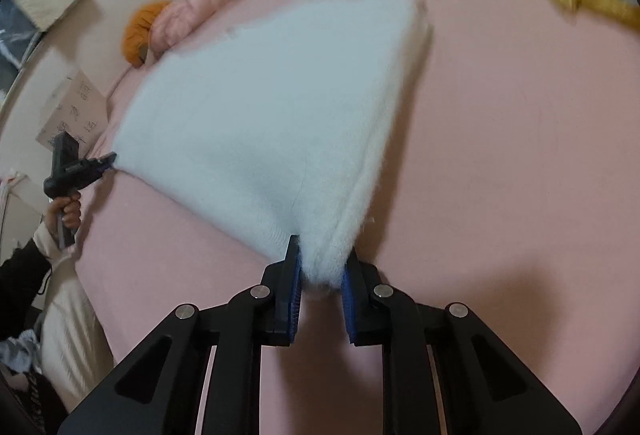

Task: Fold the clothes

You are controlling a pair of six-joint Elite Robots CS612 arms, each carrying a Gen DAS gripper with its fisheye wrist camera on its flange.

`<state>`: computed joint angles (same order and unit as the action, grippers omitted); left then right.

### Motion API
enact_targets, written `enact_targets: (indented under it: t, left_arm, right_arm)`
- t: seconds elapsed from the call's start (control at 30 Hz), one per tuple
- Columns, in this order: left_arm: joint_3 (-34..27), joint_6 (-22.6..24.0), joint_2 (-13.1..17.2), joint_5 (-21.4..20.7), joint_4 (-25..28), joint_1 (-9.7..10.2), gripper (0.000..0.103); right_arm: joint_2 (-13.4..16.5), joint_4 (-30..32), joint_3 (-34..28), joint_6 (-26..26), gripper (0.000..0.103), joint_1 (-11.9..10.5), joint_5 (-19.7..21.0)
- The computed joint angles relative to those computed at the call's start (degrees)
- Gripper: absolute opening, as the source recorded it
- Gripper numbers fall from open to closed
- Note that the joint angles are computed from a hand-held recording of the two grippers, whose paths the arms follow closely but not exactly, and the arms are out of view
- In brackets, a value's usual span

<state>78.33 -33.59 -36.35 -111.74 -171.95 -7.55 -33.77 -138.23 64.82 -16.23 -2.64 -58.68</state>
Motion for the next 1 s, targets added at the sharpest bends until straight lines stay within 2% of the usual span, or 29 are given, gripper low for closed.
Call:
enact_targets:
  t: [0.07,0.1,0.13,0.2,0.23,0.27,0.3,0.33,0.37,0.4,0.43,0.5,0.6,0.67,0.7,0.77,0.8,0.87,0.9,0.97,1.0]
  left_arm:
    - [0.33,2.05,-0.92,1.71,1.72,-0.18,0.015]
    - [0.59,3.29,-1.55,3.01,2.93,-0.31,0.016]
    - [0.87,4.39,-2.23,4.59,4.39,-0.44,0.017]
    - [1.98,5.15,-4.28,11.51,9.10,-0.72,0.021]
    - [1.88,5.66,-5.12,16.41,11.81,-1.33,0.025]
    - [0.89,8.18,-5.42,20.71,13.49,-2.41,0.027]
    - [-0.18,10.69,-5.62,25.01,15.05,-3.47,0.033]
    - [-1.42,13.37,-5.57,29.13,16.12,-4.59,0.049]
    - [-3.23,16.84,-4.86,32.42,15.59,-6.04,0.060]
    - [-5.32,20.02,-3.90,35.28,15.06,-7.39,0.080]
    - [-8.03,21.30,-2.32,36.72,14.88,-8.54,0.093]
    - [-14.09,23.81,1.15,39.14,15.11,-10.58,0.095]
    - [-23.40,21.73,6.97,39.70,19.51,-11.98,0.095]
    - [-26.74,18.00,9.52,41.96,22.05,-12.37,0.095]
    - [-27.13,16.38,10.06,43.52,22.87,-12.44,0.095]
    - [-26.26,14.26,10.39,47.28,22.85,-12.39,0.095]
    - [-23.59,14.20,9.61,48.95,19.71,-11.99,0.096]
    - [-18.50,13.40,8.24,53.86,12.37,-11.27,0.100]
    - [-16.65,12.24,7.73,55.60,10.30,-10.71,0.103]
    - [-13.70,7.87,6.44,53.90,8.82,-9.21,0.103]
    - [-12.96,7.23,5.87,53.15,8.53,-8.82,0.103]
  right_arm:
    - [-0.24,-0.83,0.08,0.50,0.021,0.41,-1.16]
    - [-0.75,-0.88,0.32,-0.79,0.028,0.81,-3.34]
    - [-1.38,-1.21,0.90,-1.83,0.043,1.35,-7.93]
    - [-2.58,-2.68,2.28,-2.25,0.052,2.23,-16.35]
    - [-3.28,-4.38,3.35,-0.10,0.052,2.17,-18.44]
    - [-3.76,-7.03,4.23,2.50,0.052,2.04,-18.74]
    - [-4.08,-12.08,5.09,6.40,0.052,1.83,-17.01]
    - [-3.97,-16.24,5.15,8.58,0.052,1.97,-16.03]
    - [-3.46,-20.27,4.41,10.25,0.052,2.57,-15.52]
    - [-2.66,-23.82,3.03,11.27,0.052,3.29,-15.34]
    - [-1.13,-25.93,0.12,12.07,0.052,4.71,-16.42]
    - [2.24,-25.78,-6.20,13.25,0.052,7.07,-19.72]
    - [8.43,-18.72,-17.68,17.38,0.052,10.69,-29.18]
    - [11.75,-13.92,-23.16,17.92,0.052,11.69,-30.87]
    - [12.97,-13.55,-24.63,16.60,0.052,12.07,-33.32]
    - [13.60,-15.61,-23.75,14.50,0.052,12.06,-37.49]
    - [13.88,-16.78,-23.24,13.29,0.054,11.84,-38.47]
    - [11.98,-22.73,-18.07,15.52,0.055,10.31,-34.57]
    - [10.79,-24.53,-15.50,17.24,0.055,9.37,-34.01]
    - [9.14,-26.02,-12.11,22.69,0.055,8.01,-35.29]
    - [8.61,-25.93,-11.15,26.49,0.055,7.24,-34.76]
